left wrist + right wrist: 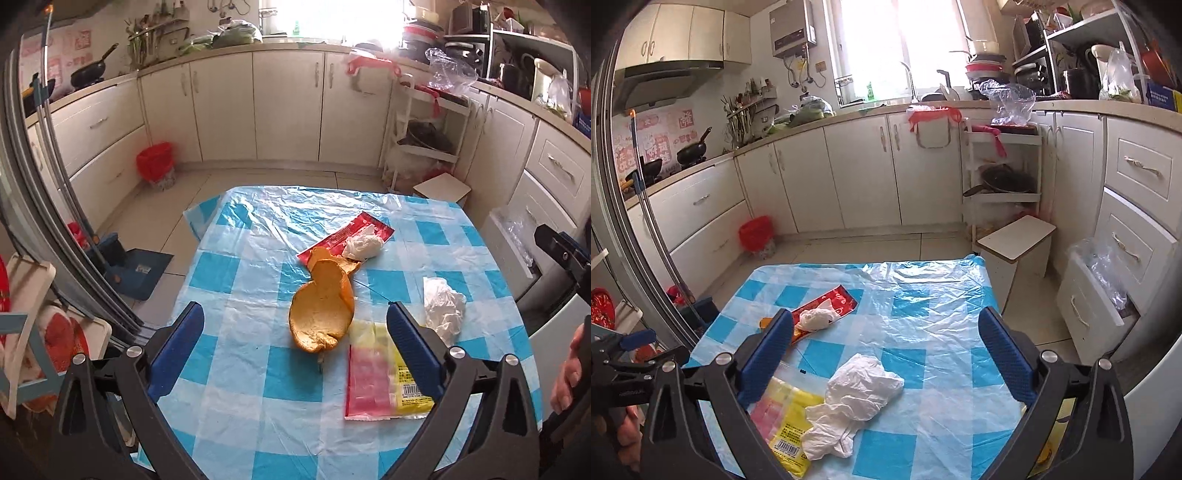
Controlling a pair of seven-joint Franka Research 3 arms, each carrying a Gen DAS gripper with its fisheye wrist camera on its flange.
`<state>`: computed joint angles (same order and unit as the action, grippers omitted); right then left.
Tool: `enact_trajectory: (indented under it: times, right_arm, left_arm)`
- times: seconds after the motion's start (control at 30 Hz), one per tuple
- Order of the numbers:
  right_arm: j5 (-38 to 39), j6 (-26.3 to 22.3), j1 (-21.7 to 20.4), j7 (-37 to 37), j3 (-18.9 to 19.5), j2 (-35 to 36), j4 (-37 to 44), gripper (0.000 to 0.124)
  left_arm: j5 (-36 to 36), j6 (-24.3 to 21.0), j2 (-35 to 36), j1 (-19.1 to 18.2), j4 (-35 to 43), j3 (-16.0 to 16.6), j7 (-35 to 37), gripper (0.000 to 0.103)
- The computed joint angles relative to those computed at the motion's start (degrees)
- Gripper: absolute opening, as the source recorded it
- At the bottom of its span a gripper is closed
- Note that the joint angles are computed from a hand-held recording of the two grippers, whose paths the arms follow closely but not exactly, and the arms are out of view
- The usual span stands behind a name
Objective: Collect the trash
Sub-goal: 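Move both open tools back over the table toward the remaining peels and tissues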
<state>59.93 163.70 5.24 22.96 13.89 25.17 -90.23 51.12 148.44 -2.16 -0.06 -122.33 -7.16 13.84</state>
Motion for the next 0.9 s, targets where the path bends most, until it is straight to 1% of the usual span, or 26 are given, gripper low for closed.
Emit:
enact_trajectory:
  times: [0.07, 0.1, 0.17, 0.23, 0.33, 0.43, 0.47, 0.5, 0.53, 0.6, 0.7, 0.83, 0.9]
  right_arm:
    - [-1.8, 1.1, 1.3, 1.9, -0.6, 0.9, 0.6, 0.096]
    - [-2.5, 1.0, 1.6, 3.0, -0.7, 1.2, 0.9, 0.096]
    - [-4.0, 0.5, 2.0, 5.0, -0.7, 1.7, 1.2, 0.096]
    - [-4.6, 1.0, 2.1, 4.9, 0.1, 1.7, 0.8, 0.096]
    - [-2.5, 2.7, 1.2, 1.1, 2.5, 0.8, -0.6, 0.096]
    - [1.2, 4.2, 0.3, -4.2, 4.5, 0.1, -1.5, 0.096]
    - [2.4, 4.7, 0.2, -5.8, 4.8, -0.1, -1.6, 0.096]
    - [3.5, 5.2, 0.3, -7.2, 5.0, -0.2, -1.8, 0.096]
    - [4.1, 5.3, 0.4, -8.0, 4.9, -0.4, -1.9, 0.096]
    - [4.4, 4.7, 0.9, -8.1, 4.1, -0.6, -1.7, 0.096]
    - [5.2, 4.2, 1.3, -8.0, 3.2, -0.5, -1.3, 0.096]
    - [3.9, 3.3, 1.9, -5.3, 1.5, -0.4, -0.9, 0.096]
    - [4.0, 3.1, 1.6, -4.9, 1.4, -0.6, -1.0, 0.096]
  left_arm:
    - [-1.0, 3.1, 0.3, 0.6, -0.4, 0.7, 0.1, 0.095]
    - [0.6, 4.5, 0.2, 0.9, -0.7, 0.9, -1.0, 0.095]
    - [5.1, 3.9, 0.1, 1.1, -0.6, 0.6, -3.5, 0.095]
    - [8.8, 4.2, 0.1, 1.3, -0.6, 0.5, -7.0, 0.095]
    - [12.2, 7.7, -0.6, 2.0, -1.3, 0.9, -11.8, 0.095]
    - [16.8, 6.8, -1.2, 2.5, -1.5, 0.6, -18.3, 0.095]
    - [17.0, 6.9, -1.2, 2.6, -1.5, 0.6, -19.2, 0.095]
    - [16.1, 7.2, -1.1, 2.7, -1.6, 0.8, -18.9, 0.095]
    - [13.9, 7.9, -0.7, 2.8, -1.6, 1.0, -17.1, 0.095]
    - [9.0, 8.3, 0.1, 2.7, -1.6, 1.3, -12.1, 0.095]
    - [4.4, 9.1, 1.0, 2.5, -1.7, 1.5, -8.3, 0.095]
    - [4.4, 8.6, 1.5, 2.2, -1.7, 1.4, -8.5, 0.095]
    - [4.7, 7.9, 1.7, 2.0, -1.5, 1.4, -8.5, 0.095]
